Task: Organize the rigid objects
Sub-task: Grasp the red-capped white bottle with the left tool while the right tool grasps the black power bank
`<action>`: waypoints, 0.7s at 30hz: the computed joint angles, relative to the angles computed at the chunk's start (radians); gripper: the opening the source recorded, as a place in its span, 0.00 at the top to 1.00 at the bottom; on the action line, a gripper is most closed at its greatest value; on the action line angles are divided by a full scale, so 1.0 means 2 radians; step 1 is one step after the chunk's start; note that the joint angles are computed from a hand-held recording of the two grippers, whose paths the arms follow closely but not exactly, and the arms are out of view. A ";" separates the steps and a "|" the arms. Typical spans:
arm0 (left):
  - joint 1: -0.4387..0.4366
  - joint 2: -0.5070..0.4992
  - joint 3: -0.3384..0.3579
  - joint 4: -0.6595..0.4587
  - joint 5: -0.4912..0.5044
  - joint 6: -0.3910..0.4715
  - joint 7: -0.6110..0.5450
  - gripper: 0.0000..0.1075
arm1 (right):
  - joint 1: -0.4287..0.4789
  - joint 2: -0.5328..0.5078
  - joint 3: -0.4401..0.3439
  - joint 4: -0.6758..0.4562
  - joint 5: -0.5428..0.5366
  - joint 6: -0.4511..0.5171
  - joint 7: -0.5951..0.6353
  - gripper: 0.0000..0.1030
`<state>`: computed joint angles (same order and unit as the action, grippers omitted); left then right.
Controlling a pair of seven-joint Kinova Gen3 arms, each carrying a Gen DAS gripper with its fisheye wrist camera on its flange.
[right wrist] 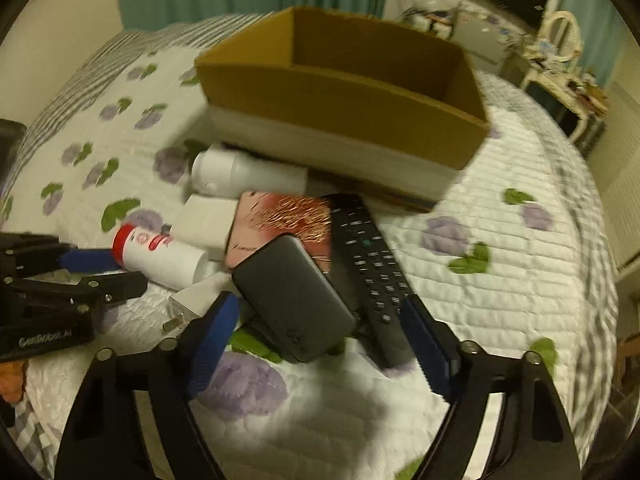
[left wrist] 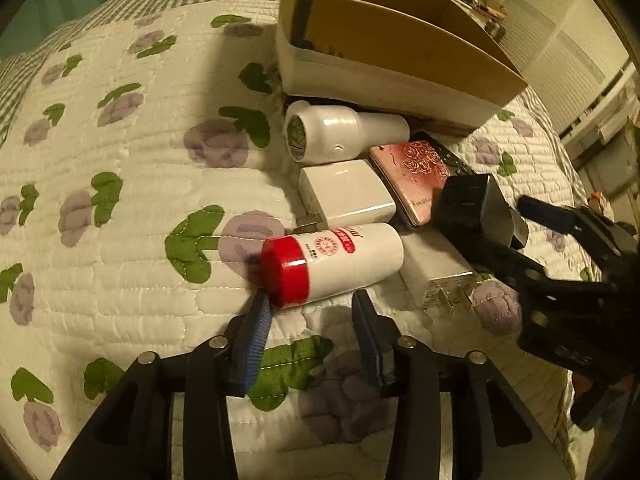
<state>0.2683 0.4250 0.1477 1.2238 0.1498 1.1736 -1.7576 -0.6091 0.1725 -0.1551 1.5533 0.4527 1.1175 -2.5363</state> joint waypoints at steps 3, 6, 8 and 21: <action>0.004 0.008 0.001 -0.015 -0.008 0.012 -0.008 0.55 | 0.009 0.013 0.002 -0.003 -0.016 -0.012 0.024 0.38; 0.008 0.010 0.001 -0.026 -0.019 0.022 -0.024 0.54 | 0.007 0.015 0.007 -0.001 -0.016 -0.016 0.016 0.41; 0.011 0.007 0.000 -0.029 -0.030 0.018 -0.040 0.47 | 0.005 0.010 0.008 0.005 -0.013 -0.020 0.007 0.46; 0.035 0.047 0.013 -0.068 -0.055 0.018 -0.203 0.35 | 0.012 -0.038 -0.012 0.037 -0.009 -0.013 -0.062 0.57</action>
<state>0.3380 0.5189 0.1729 1.0877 0.0396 1.2093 -2.1644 -0.5847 0.0960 -0.1801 1.6277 0.4355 1.0920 -2.6608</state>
